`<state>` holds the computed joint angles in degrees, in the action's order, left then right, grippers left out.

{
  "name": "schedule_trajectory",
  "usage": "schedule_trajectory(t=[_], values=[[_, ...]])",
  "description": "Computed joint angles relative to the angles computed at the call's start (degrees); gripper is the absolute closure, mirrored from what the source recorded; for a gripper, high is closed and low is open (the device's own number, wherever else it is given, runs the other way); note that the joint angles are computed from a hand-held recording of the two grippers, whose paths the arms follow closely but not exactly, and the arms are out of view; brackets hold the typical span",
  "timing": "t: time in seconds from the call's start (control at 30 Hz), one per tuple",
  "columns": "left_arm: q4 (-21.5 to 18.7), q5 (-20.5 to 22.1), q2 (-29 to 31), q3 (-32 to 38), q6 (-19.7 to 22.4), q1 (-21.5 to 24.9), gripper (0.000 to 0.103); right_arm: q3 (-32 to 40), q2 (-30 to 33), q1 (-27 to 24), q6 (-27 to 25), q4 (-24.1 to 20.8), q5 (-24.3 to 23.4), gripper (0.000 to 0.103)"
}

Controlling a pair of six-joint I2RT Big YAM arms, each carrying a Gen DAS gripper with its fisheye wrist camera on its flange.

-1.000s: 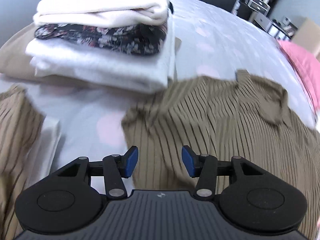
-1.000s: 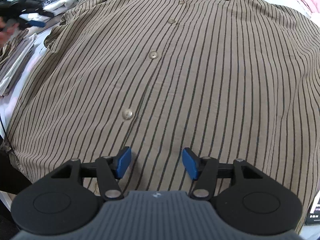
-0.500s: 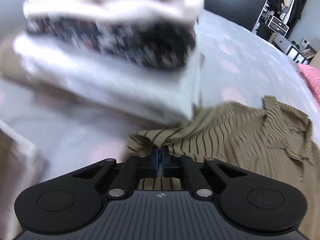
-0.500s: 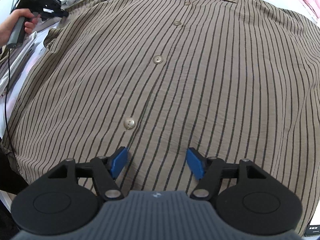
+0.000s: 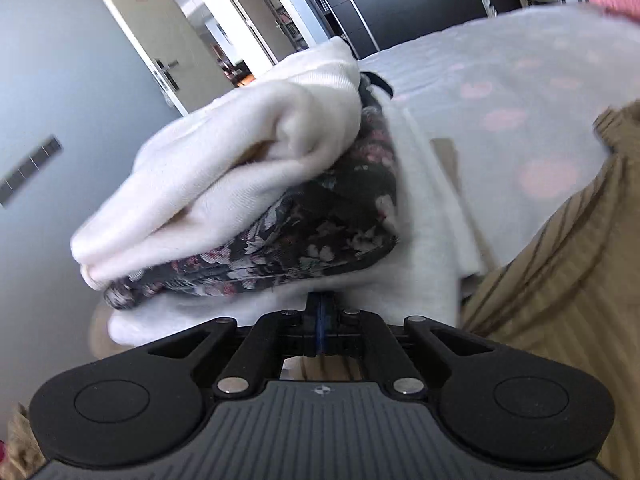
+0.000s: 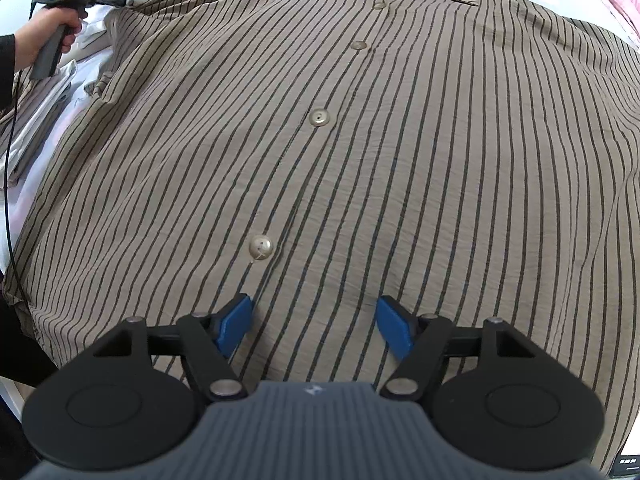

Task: Fold clothes

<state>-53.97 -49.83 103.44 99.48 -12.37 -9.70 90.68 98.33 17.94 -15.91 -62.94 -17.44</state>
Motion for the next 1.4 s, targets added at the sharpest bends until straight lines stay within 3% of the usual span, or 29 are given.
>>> schedule_trajectory(t=[0.07, 0.13, 0.17, 0.23, 0.37, 0.5, 0.63, 0.87, 0.97, 1.1, 1.23, 1.4], values=[[-0.15, -0.79, 0.02, -0.25, 0.05, -0.03, 0.103, -0.2, -0.12, -0.01, -0.46, 0.15, -0.02, 0.03], [-1.62, 1.53, -1.47, -0.98, -2.41, -0.15, 0.102, -0.33, -0.22, -0.01, -0.6, 0.26, -0.06, 0.03], [-2.33, 2.75, -2.24, -1.36, -3.63, -0.21, 0.099, -0.4, -0.3, -0.03, -0.52, 0.31, -0.07, 0.03], [-3.79, 5.38, -4.17, -2.53, -6.48, -0.48, 0.084, -0.71, -0.61, -0.05, -0.36, 0.63, -0.05, 0.031], [-7.4, 10.31, -9.04, -6.12, -12.17, -2.22, 0.08, -2.1, -1.86, -0.1, -0.52, 1.92, 0.06, 0.031], [-11.46, 14.43, -13.82, -9.89, -17.35, -5.57, 0.075, -3.29, -3.28, -0.88, -1.68, 2.49, -0.07, 0.031], [-13.99, 17.89, -14.29, -10.26, -20.86, -10.05, 0.065, -4.73, -5.19, -2.16, -2.85, 3.13, -0.84, 0.031], [-18.79, 20.76, -15.63, -11.11, -25.47, -17.54, 0.064, -6.14, -8.05, -5.59, -7.8, -0.16, -3.08, 0.034], [-20.2, 24.34, -16.1, -12.13, -29.43, -19.34, 0.064, -7.33, -9.83, -7.2, -12.97, -2.21, -3.34, 0.043], [-21.82, 27.64, -16.29, -13.17, -33.92, -21.44, 0.064, -8.19, -11.95, -9.82, -23.23, -6.1, -2.77, 0.044], [-22.25, 28.97, -15.97, -13.35, -36.27, -22.57, 0.064, -8.37, -13.82, -12.61, -38.13, -10.62, 1.12, 0.045], [-21.62, 28.15, -15.48, -12.46, -36.99, -23.71, 0.064, -9.55, -15.23, -14.74, -45.26, -9.57, 8.7, 0.047]])
